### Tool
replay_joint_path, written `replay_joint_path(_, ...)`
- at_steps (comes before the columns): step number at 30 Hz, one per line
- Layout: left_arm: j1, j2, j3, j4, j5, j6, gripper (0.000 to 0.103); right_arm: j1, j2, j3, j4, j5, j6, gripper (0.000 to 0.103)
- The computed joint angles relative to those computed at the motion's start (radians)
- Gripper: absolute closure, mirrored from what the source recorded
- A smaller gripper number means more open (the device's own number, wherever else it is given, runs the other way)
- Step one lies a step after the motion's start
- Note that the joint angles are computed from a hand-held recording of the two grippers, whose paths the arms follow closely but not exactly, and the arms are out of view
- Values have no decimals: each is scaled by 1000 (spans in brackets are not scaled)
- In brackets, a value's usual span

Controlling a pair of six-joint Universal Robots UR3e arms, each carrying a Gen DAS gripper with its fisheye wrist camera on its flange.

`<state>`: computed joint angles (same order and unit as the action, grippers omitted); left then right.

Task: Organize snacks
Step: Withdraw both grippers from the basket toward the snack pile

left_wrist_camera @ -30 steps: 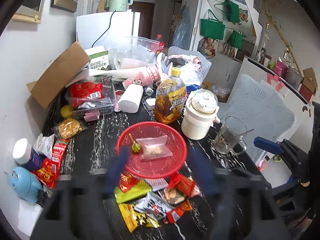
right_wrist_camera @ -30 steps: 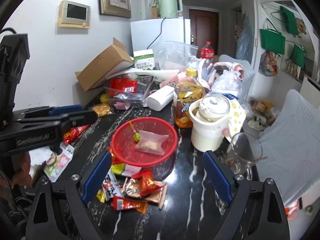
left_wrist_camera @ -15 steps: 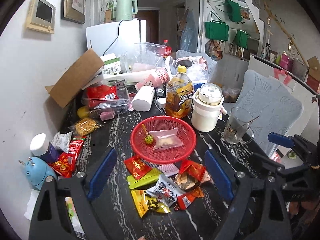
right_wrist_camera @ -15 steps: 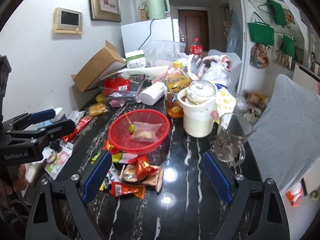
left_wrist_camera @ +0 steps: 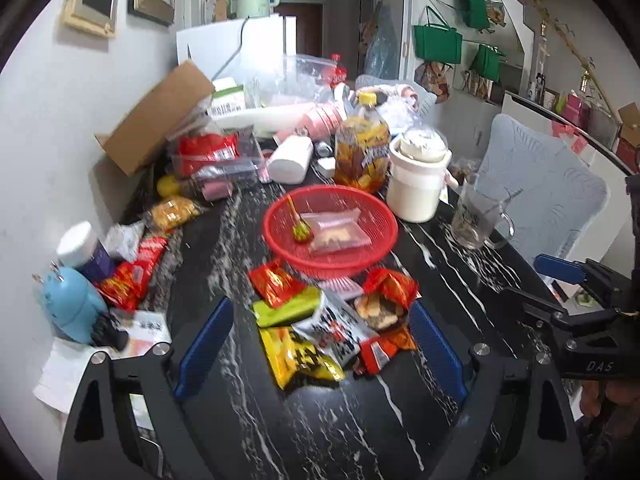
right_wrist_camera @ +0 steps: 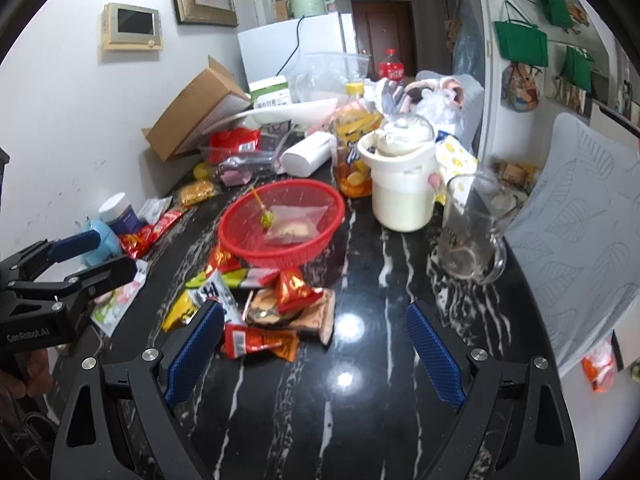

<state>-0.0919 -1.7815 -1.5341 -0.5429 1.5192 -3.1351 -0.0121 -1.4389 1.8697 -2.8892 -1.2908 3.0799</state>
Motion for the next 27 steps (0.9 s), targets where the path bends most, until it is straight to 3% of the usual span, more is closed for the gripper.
replay_joint_path(19, 59, -3, -183, 71, -46, -47, 13, 31, 157, -13, 32, 78, 17, 10)
replay_joint_path(27, 77, -23, -226, 122, -34, -39, 13, 58, 275, -125, 121, 125, 18, 20)
